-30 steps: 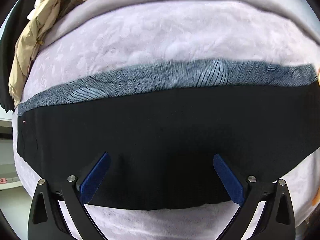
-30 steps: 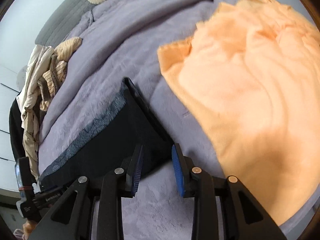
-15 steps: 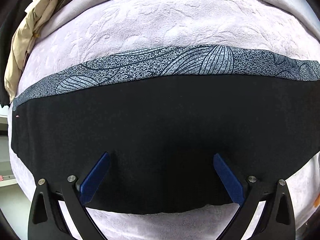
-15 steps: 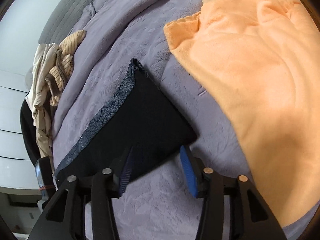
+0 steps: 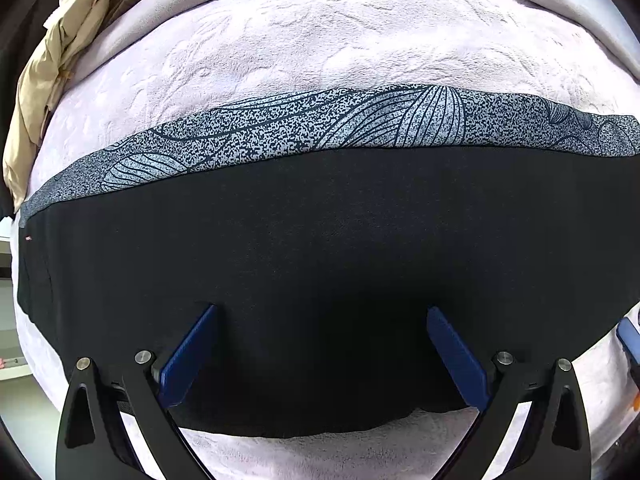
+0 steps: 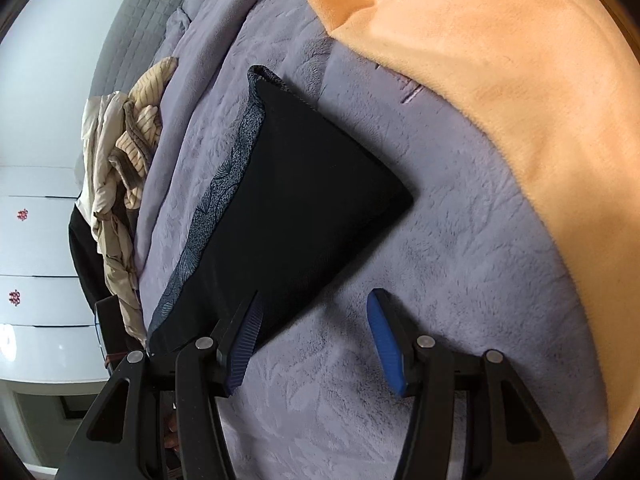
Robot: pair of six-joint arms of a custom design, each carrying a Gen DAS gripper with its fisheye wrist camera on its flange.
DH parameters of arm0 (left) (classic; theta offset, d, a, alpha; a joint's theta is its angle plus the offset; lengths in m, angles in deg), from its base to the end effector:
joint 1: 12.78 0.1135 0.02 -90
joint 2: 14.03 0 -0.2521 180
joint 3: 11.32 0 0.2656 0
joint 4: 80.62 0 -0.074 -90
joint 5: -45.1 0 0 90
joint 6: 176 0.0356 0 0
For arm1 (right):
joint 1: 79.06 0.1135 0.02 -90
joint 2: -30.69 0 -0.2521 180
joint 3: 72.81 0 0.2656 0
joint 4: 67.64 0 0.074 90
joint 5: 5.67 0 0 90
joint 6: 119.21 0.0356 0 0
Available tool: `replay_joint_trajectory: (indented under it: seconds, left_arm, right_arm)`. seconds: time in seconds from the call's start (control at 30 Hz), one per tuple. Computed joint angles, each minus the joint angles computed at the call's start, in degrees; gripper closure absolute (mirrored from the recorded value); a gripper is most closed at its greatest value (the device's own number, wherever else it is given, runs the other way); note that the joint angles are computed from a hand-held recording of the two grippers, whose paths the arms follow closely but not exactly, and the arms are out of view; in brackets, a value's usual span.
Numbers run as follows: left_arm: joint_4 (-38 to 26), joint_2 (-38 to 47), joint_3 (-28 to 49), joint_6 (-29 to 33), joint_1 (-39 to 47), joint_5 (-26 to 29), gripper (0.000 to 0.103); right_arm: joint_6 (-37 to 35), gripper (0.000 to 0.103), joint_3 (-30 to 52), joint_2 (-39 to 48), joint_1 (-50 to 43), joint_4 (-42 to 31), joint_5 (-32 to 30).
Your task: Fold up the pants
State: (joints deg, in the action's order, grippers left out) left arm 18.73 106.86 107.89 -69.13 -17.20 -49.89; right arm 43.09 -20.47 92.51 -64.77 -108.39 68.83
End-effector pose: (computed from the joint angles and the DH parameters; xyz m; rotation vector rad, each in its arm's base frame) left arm 0.4285 -0.0300 0.2136 0.5481 2.9640 0.1525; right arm 0.2227 0.0665 0.2087 1.1773 2.3940 0.9249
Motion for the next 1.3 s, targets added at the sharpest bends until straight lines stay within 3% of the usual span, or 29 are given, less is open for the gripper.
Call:
replay_joint_trajectory:
  seconds: [0.2, 0.33, 0.47, 0.53, 0.57, 0.63, 0.73, 0.87, 0.97, 1.13, 1.3]
  left_arm:
    - [7.9, -5.8, -10.8, 0.9, 0.9, 0.9, 0.0]
    - [9.7, -6.8, -12.7, 1.0, 1.2, 0.7, 0.0]
    - [7.0, -5.5, -10.4, 0.7, 1.4, 1.5, 0.0]
    - [3.2, -3.2, -5.9, 1.5, 1.9, 2.4, 0.001]
    - [2.1, -3.3, -4.3, 1.3, 2.5, 3.1, 0.017]
    - [3.9, -5.2, -3.8, 1.7, 3.4, 4.9, 0.024]
    - [9.4, -5.6, -3.1, 0.7, 3.0, 4.8, 0.024]
    - [8.5, 3.1, 2.6, -0.7, 0.2, 7.1, 0.021]
    - [18.3, 0.2, -6.5, 3.9, -2.4, 1.8, 0.018]
    - [8.4, -0.1, -0.7, 7.6, 4.1, 10.1, 0.018]
    - [1.7, 0.4, 4.9, 14.7, 14.3, 15.0, 0.018]
  right_arm:
    - [2.1, 0.045, -4.1, -0.1, -0.7, 7.1, 0.5]
    - [2.1, 0.043, -4.5, 2.2, -1.7, 14.3, 0.8]
    - [4.0, 0.044, -3.1, 8.7, -2.3, 21.4, 0.6]
    - [5.5, 0.072, -1.5, 12.4, -2.8, 22.1, -0.9]
    - [5.9, 0.084, -1.1, 12.8, -3.0, 21.5, -1.3]
    - [7.8, 0.088, -2.7, 10.7, -3.3, 24.0, -1.5]
    - [5.3, 0.089, -1.4, 7.3, -2.3, 21.8, -0.3]
    - [1.8, 0.09, 3.3, 6.4, 0.1, 18.0, 2.5]
    - [-0.7, 0.09, 6.8, 8.5, 1.2, 16.2, 3.3]
    - [-4.9, 0.09, 15.2, 11.7, 3.3, 9.1, 7.0]
    - [-12.7, 0.09, 34.1, 20.2, 11.8, -5.3, 15.5]
